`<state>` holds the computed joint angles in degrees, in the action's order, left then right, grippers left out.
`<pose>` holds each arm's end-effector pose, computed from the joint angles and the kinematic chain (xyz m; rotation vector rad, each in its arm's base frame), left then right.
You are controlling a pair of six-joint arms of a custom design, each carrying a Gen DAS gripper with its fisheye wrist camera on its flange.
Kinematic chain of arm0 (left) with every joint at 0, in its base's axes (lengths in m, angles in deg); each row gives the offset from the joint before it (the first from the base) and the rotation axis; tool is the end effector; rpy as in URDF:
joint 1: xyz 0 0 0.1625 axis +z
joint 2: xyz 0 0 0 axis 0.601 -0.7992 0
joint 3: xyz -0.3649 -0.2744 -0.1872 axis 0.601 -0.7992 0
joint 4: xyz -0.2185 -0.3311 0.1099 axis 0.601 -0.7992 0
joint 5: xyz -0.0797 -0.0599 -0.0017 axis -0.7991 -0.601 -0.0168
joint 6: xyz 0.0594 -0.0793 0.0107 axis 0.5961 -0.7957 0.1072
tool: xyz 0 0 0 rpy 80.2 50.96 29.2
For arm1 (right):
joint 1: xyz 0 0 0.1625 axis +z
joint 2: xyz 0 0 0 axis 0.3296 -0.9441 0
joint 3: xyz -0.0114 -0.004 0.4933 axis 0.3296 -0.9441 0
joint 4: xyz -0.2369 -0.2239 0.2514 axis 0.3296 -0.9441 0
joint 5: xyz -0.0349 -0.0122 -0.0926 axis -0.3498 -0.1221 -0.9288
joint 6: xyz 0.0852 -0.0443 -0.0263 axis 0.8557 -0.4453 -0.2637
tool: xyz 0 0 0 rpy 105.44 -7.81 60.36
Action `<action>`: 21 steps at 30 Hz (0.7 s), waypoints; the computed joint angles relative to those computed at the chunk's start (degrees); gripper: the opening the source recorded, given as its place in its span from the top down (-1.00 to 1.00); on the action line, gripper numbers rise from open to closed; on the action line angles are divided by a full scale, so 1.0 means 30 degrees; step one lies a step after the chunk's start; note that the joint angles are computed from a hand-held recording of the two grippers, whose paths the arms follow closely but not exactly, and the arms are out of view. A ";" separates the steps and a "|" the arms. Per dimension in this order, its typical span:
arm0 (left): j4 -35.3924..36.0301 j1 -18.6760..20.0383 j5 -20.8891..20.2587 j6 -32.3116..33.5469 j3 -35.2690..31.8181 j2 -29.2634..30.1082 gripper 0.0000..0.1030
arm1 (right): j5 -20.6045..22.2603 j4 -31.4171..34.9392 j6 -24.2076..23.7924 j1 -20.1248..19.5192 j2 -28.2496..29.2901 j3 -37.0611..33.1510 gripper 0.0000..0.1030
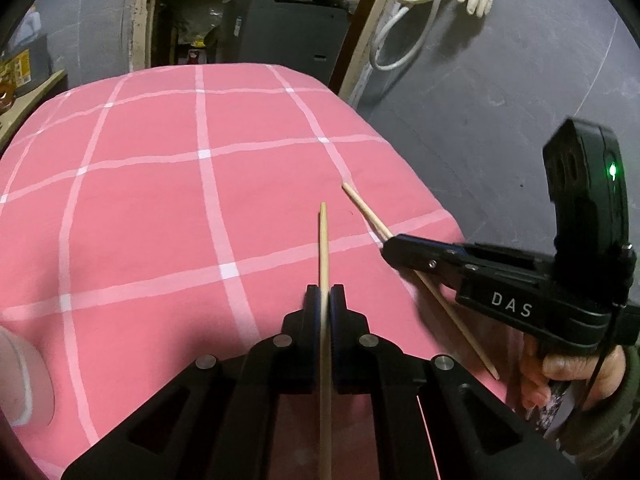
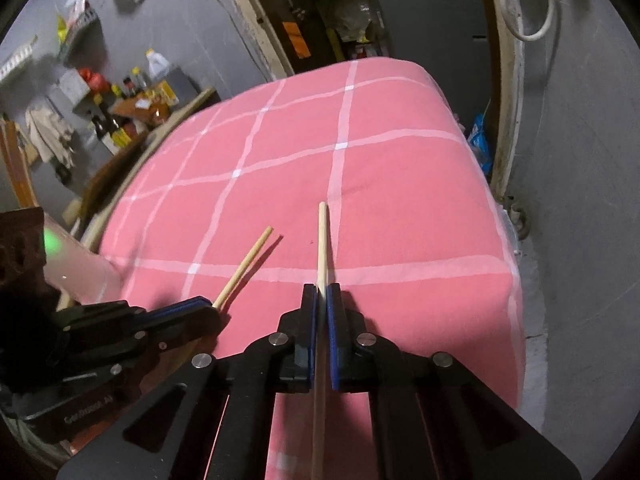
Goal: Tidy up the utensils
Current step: 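Lift both held chopsticks upright and carry them over the white caddy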
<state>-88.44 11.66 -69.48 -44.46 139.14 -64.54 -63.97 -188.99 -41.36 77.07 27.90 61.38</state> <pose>-0.3211 -0.6335 0.0986 0.7488 2.6526 -0.5506 0.1691 -0.6158 0.2705 0.4281 -2.6393 0.7038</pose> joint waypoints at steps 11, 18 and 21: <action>-0.7016 -0.1048 0.1010 0.1804 0.3019 -0.1051 0.95 | 0.3852 -0.5837 -0.1011 0.0212 -0.0789 0.2917 0.94; -1.2890 -0.1983 0.2230 0.3052 0.4783 -0.1319 0.94 | 0.6273 -1.1904 -0.2748 0.0956 -0.0011 0.4499 0.94; -1.5006 -0.2260 0.2625 0.3637 0.5240 -0.1427 0.94 | 0.7503 -1.4301 -0.3305 0.1267 0.0625 0.4876 0.94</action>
<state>-133.46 4.88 -61.60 -33.55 154.86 -68.82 -41.46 -231.89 -51.27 80.87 29.77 76.01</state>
